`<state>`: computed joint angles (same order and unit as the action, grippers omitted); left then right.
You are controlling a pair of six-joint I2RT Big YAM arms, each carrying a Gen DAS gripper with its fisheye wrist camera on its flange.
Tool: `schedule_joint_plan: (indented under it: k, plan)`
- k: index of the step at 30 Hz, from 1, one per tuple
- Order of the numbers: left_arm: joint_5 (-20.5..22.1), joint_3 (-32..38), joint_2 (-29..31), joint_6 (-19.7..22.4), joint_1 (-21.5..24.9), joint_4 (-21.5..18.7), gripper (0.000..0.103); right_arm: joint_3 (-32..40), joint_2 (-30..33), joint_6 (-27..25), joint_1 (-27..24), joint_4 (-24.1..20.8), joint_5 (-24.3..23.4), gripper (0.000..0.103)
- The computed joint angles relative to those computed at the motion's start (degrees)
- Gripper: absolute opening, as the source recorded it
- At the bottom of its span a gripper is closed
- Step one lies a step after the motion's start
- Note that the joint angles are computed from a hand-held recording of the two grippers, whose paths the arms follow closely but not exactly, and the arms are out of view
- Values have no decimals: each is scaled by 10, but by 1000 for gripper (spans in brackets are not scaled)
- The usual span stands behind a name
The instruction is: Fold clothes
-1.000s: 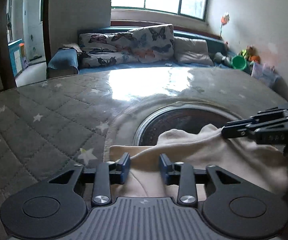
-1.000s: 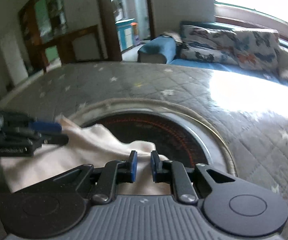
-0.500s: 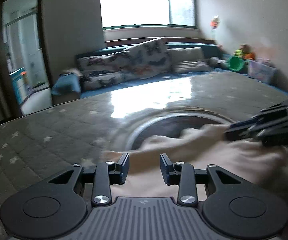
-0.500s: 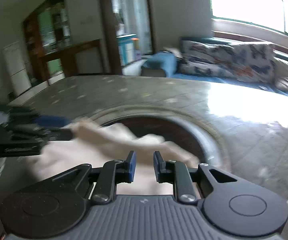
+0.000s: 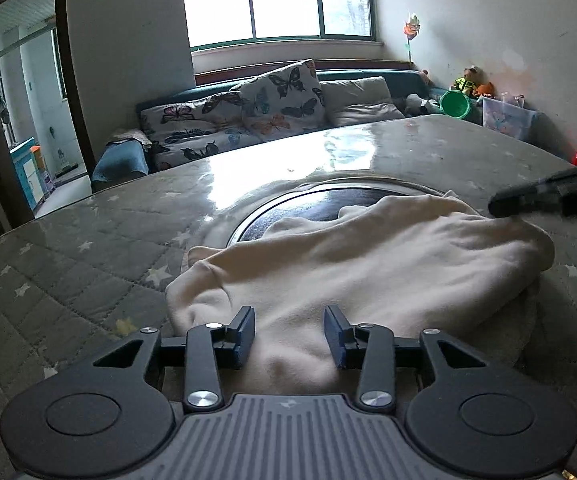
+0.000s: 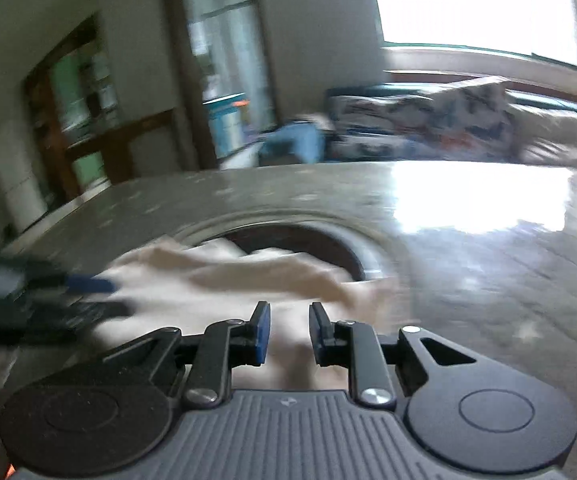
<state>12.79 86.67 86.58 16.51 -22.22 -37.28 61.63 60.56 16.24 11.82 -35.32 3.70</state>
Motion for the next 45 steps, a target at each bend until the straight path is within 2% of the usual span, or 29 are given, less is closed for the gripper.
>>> schedule_joint_plan:
  k: [3,5,9,11,17,19,23,29,33,35,36,39,41,45]
  plan:
    - [-2,-5,-2,-2,0,5,42,7,11,33,-35,-19,-23,21]
    - [0,-4,-3,-6,1,2,42,-1,6,57,-49,-16,-50,21]
    - [-1,-4,-4,-6,0,2,43,-14,-9,67,-54,-17,-64,21]
    - [-4,-1,-5,-7,-4,2,43,-24,-21,59,-43,-20,-53,21]
    - [65,24,-5,-6,-30,-6,43,-30,-39,10,0,-15,8,21]
    - [81,37,3,3,-45,-15,43,-30,-39,2,5,-15,13,21]
    - [107,47,19,37,-74,-20,43,-33,-45,24,-5,-20,-15,21]
    - [148,52,40,57,-92,-15,43,-41,-45,80,-37,-17,-88,21]
    - [165,53,50,75,-96,-7,41,-41,-42,85,-41,-20,-94,20]
    - [172,57,56,76,-95,-13,38,-44,-44,89,-51,-20,-113,20]
    - [174,61,60,77,-96,-19,31,-45,-46,85,-54,-20,-118,20]
    - [184,69,68,77,-95,-27,22,-45,-55,52,-52,-21,-101,20]
    - [190,70,70,74,-92,-27,18,-43,-56,32,-51,-28,-87,20]
    - [190,68,68,64,-84,-25,17,-41,-54,-16,-39,-46,-56,20]
